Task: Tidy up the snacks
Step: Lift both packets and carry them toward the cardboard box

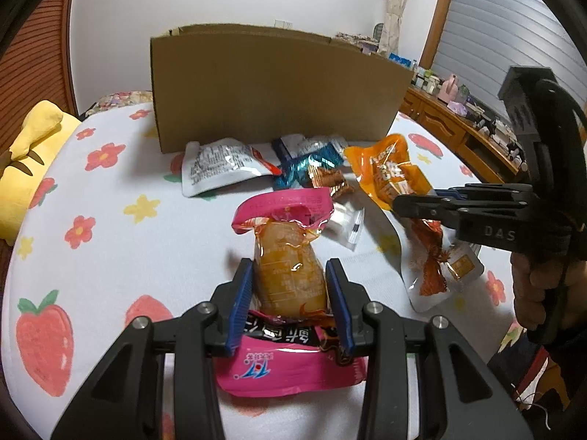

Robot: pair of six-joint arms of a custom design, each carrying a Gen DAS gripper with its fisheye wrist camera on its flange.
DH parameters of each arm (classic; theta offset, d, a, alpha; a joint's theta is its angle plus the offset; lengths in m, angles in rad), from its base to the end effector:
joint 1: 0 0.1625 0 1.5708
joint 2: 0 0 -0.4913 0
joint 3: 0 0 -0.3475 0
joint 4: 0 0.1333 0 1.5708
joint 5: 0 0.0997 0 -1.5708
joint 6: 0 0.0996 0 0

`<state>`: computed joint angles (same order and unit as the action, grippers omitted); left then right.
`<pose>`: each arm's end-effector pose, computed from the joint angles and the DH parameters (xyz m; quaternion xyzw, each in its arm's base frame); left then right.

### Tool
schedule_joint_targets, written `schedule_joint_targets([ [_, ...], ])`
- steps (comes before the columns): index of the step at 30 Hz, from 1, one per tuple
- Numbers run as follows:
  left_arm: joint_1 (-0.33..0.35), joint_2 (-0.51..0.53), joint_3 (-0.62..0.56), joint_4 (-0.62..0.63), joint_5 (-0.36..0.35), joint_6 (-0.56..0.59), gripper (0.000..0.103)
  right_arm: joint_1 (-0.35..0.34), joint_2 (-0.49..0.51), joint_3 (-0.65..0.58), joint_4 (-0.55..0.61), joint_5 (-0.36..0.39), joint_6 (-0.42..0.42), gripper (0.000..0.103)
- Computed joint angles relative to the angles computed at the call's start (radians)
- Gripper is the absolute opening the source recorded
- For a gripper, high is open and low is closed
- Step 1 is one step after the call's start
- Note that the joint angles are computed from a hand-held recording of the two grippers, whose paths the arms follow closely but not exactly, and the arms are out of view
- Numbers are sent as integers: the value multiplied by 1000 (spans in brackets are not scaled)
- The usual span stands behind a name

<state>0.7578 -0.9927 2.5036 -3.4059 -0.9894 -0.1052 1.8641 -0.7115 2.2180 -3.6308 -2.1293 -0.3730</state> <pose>-0.1688 -0.4186 0.1799 0.2843 0.9029 -0.2640 0.1851 0.2285 -0.4780 0.1171 0.2312 -0.8985 0.2519 0.2754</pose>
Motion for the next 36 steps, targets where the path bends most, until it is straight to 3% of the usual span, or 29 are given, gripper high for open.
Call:
schedule_joint_targets([
  [9,-29,-43,-18,6,21,21,38,42,-35,9,-39,-14,-38,13],
  [16,-52,-76,-96,55,40,73,38,77,-97,-16,-12,4,-69,13],
  [25,-42,-62,-257,139,58,169,39,99,-142,-145,86,22,-126,13],
  [36,10,14,-484,243,75,262,39,66,-118,-354,250,93,-165,14],
])
